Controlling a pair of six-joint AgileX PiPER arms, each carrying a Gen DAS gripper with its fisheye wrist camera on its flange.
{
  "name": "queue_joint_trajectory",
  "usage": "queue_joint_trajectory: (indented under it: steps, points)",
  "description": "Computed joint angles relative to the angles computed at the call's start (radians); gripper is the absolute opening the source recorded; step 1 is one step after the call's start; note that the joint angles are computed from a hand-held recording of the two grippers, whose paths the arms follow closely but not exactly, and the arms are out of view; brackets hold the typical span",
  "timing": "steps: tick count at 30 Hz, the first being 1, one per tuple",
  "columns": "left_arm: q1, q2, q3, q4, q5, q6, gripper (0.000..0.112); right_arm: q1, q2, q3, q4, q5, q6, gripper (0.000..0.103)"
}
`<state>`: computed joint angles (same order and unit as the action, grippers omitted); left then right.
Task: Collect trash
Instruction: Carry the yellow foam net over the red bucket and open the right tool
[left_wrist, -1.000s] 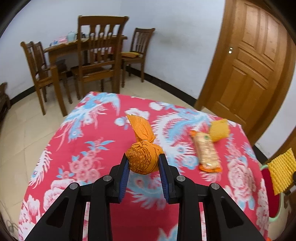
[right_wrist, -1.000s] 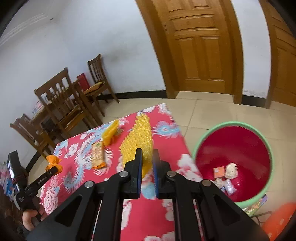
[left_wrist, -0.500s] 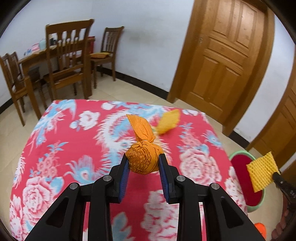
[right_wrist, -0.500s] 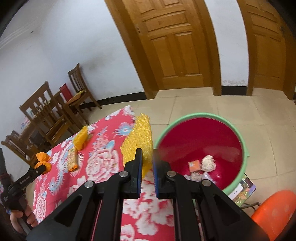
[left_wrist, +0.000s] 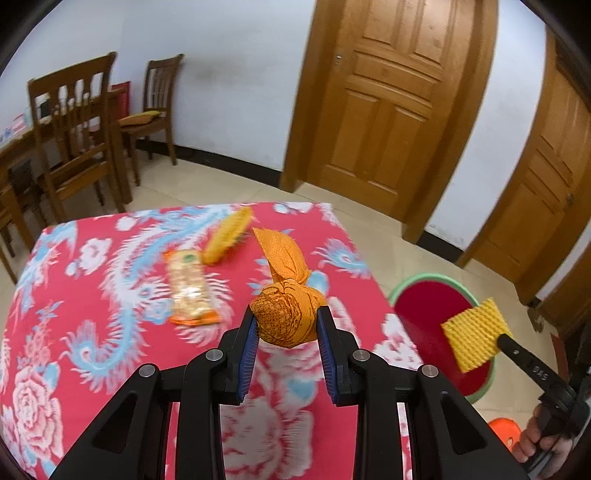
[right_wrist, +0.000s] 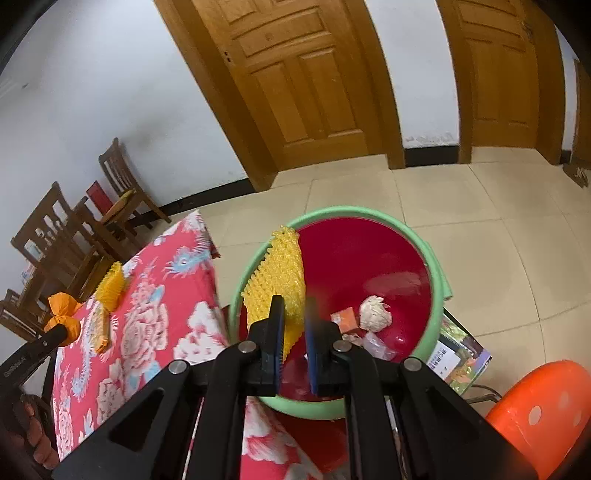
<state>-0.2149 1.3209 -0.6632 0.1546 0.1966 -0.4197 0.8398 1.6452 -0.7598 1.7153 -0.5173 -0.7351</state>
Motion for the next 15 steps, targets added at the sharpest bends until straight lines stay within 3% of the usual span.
queue_joint_trajectory:
  steps: [8, 15]
  points:
    - [-0.133, 0.076, -0.066, 0.143, 0.008, -0.173, 0.031, -0.069, 0.003, 0.062, -0.104, 0.070, 0.122, 0.015]
    - [-0.215, 0.157, -0.106, 0.086, -0.025, -0.130, 0.031, -0.096, -0.006, 0.108, -0.208, 0.111, 0.240, 0.017]
